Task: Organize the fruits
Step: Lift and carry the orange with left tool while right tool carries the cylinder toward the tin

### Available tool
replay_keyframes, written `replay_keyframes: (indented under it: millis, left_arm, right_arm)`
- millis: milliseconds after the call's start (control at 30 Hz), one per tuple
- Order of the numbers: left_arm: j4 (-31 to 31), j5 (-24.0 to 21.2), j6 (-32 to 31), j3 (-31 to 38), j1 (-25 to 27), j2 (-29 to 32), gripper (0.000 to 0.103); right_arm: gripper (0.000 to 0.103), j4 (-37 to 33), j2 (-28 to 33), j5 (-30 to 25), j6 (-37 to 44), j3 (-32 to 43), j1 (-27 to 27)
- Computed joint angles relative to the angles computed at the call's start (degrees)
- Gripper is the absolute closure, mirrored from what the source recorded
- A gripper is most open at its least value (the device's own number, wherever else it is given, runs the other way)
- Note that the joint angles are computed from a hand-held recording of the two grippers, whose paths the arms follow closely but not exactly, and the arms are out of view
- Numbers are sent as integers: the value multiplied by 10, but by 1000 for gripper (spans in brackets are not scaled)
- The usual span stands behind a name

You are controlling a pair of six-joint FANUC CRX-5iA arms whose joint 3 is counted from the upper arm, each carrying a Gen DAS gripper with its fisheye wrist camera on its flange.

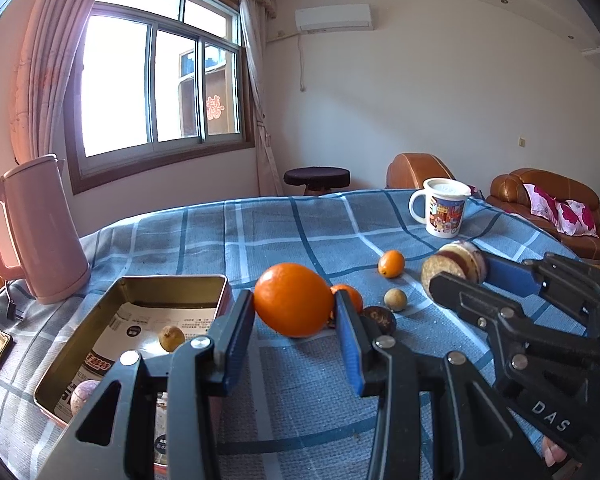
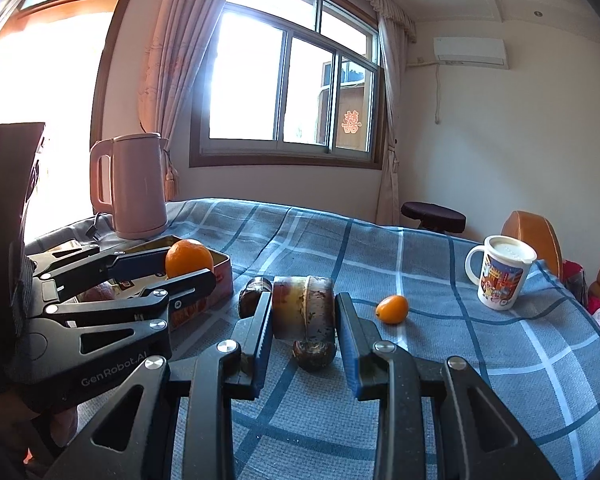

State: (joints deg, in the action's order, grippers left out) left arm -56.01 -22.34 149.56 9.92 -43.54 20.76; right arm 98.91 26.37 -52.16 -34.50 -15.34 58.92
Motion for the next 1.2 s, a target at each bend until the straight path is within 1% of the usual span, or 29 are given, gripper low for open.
replay_keyframes:
  millis: [133, 633, 1200]
  left_arm:
    - [-32, -9, 28, 1, -8, -2, 61]
    - [-88, -20, 82, -3, -20, -9, 61]
    - [-133, -41, 127, -12, -30, -18, 61]
  right_arm:
    - [71, 9, 1, -7, -1, 1, 0]
    - [71, 36, 3, -19, 5, 6, -3]
    - [71, 59, 6, -25, 15, 16, -8]
